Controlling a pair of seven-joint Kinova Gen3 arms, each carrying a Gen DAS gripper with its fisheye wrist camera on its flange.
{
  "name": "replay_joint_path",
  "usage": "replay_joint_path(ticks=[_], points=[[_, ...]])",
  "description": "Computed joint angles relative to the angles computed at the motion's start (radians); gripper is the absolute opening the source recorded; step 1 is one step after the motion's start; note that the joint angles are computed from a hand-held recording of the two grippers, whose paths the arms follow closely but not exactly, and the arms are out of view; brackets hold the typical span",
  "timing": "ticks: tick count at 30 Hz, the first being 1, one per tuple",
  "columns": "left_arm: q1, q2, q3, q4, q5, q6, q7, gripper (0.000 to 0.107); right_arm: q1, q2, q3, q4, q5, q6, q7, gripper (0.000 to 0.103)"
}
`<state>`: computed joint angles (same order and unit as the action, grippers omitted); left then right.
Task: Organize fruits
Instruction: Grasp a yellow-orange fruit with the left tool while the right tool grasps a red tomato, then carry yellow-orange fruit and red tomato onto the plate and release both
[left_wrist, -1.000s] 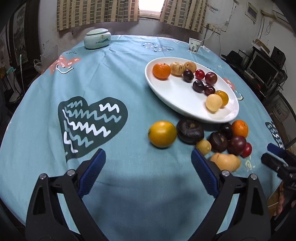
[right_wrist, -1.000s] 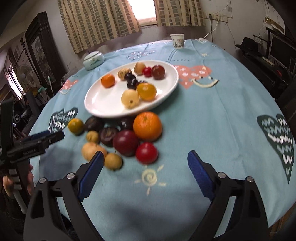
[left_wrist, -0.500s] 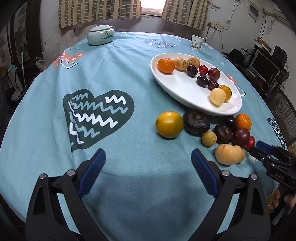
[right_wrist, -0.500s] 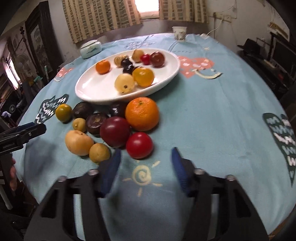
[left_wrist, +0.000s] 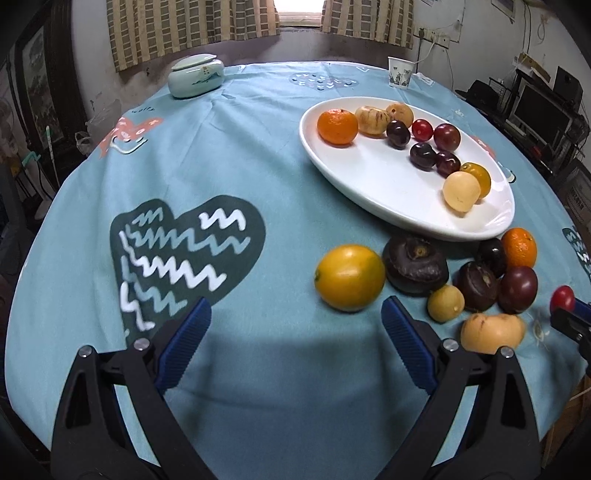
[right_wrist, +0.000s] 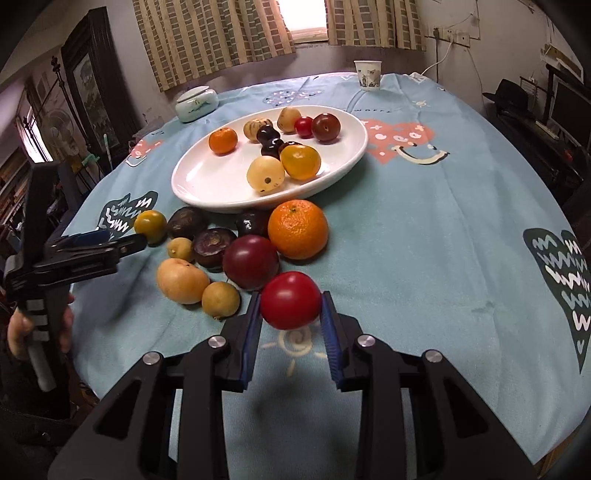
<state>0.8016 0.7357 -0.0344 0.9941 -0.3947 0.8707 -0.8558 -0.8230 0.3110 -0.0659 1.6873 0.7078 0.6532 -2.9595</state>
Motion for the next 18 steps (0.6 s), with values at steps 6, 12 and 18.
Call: replay_joint_path(ticks=[6,12,18], points=[[-0.034,0.073,0.043,-0.121,0.057,0.035,-0.112,0.047,0.012,-0.015,0.003,0.031,-0.009,-0.037,-0.025,0.032],[-0.073,0.001,0.064,-0.008,0.156,-0.079,-0.14,0.04,0.007,-0.029,0.003,0.042,0.016,-0.041,-0.056,0.032],[-0.052,-0.076,0.064,0.075,0.152,-0.129,-0.135,0.04,0.013,-0.03,-0.01,0.041,0.016,-0.051,-0.048,0.032]])
